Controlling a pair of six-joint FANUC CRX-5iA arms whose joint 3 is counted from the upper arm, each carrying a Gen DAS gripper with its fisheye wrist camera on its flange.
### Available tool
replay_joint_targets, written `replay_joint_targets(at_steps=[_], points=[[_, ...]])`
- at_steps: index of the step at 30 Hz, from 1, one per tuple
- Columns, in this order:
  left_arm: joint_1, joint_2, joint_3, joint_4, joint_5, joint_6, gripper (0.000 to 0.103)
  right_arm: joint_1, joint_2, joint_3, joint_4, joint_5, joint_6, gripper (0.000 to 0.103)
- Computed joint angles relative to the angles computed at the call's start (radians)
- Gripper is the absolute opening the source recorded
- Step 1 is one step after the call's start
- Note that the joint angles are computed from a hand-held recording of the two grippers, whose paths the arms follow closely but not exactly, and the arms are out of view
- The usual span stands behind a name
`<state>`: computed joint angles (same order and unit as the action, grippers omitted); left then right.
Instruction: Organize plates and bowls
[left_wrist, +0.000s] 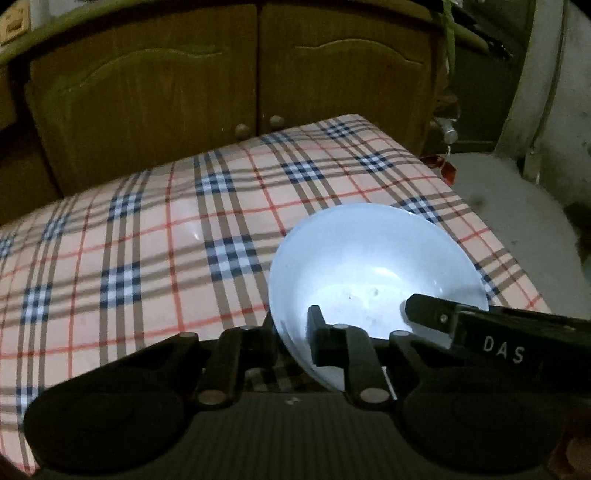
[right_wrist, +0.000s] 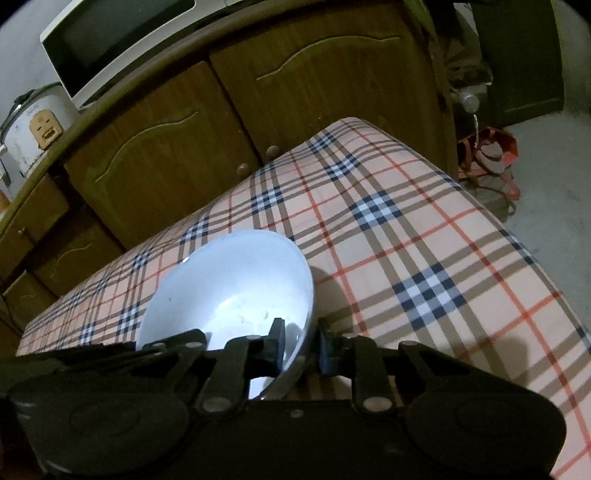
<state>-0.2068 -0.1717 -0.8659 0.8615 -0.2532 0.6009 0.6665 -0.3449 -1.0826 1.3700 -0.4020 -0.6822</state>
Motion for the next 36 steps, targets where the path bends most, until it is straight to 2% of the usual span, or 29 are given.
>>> replay_joint_targets(at_steps=[3, 6, 14, 20, 28, 36], points=[[0.004, -0.048, -0.028, -0.001, 0.003, -0.006, 0.016, 0.052, -0.035, -0.010, -0.025, -0.042, 0.005, 0.024], [0.028, -0.107, -0.040, -0.033, -0.034, 0.020, 0.016, 0.132, -0.084, -0.015, -0.074, -0.114, 0.018, 0.024], [0.108, -0.330, -0.060, -0.223, -0.170, 0.192, 0.016, 0.453, -0.208, 0.016, -0.230, -0.433, 0.085, 0.024], [0.159, -0.528, -0.082, -0.318, -0.290, 0.292, 0.016, 0.711, -0.272, 0.045, -0.276, -0.682, 0.050, 0.024], [0.251, -0.756, -0.122, -0.324, -0.450, 0.302, 0.016, 1.009, -0.282, 0.094, -0.319, -0.965, -0.016, 0.024], [0.392, -0.932, -0.167, -0.283, -0.616, 0.232, 0.016, 1.197, -0.241, 0.128, -0.367, -1.103, -0.096, 0.024]])
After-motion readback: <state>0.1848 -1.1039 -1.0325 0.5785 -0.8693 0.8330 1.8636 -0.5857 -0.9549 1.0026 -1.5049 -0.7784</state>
